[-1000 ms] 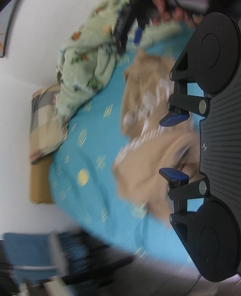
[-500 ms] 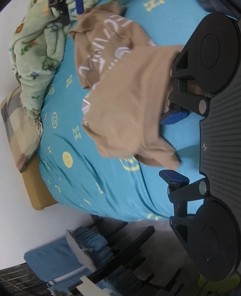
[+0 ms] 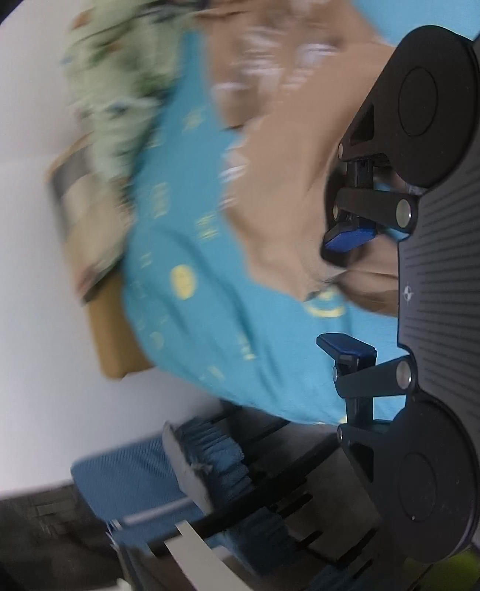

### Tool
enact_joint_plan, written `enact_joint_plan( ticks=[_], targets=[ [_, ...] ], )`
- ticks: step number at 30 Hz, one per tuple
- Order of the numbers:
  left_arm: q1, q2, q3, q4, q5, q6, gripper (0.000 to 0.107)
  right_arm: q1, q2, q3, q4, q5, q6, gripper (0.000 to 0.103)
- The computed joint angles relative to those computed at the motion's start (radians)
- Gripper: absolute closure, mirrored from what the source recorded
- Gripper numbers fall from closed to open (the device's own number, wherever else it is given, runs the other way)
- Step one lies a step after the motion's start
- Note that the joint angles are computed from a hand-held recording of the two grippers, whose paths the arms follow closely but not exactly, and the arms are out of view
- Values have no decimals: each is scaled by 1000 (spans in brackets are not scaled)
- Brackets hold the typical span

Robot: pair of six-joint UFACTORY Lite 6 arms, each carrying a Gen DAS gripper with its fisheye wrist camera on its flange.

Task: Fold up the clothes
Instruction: 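Grasp the T-shirt hem with the left gripper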

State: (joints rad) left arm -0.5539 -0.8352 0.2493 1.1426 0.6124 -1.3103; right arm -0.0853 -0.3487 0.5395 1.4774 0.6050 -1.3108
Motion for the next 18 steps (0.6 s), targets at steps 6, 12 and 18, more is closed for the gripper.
enact_joint_plan(
  ticks=[6,12,18],
  targets=[
    [89,73,24,33,-201,10,66,86,-93,-62,0,67,-62,23],
    [-65,216,29,213,-68,-163,65,213,-177,-121,-62,-12,-20,24],
    [-80,194,5,203,-1,-154,57,289,-230,-147,-126,-85,61,24]
  ],
)
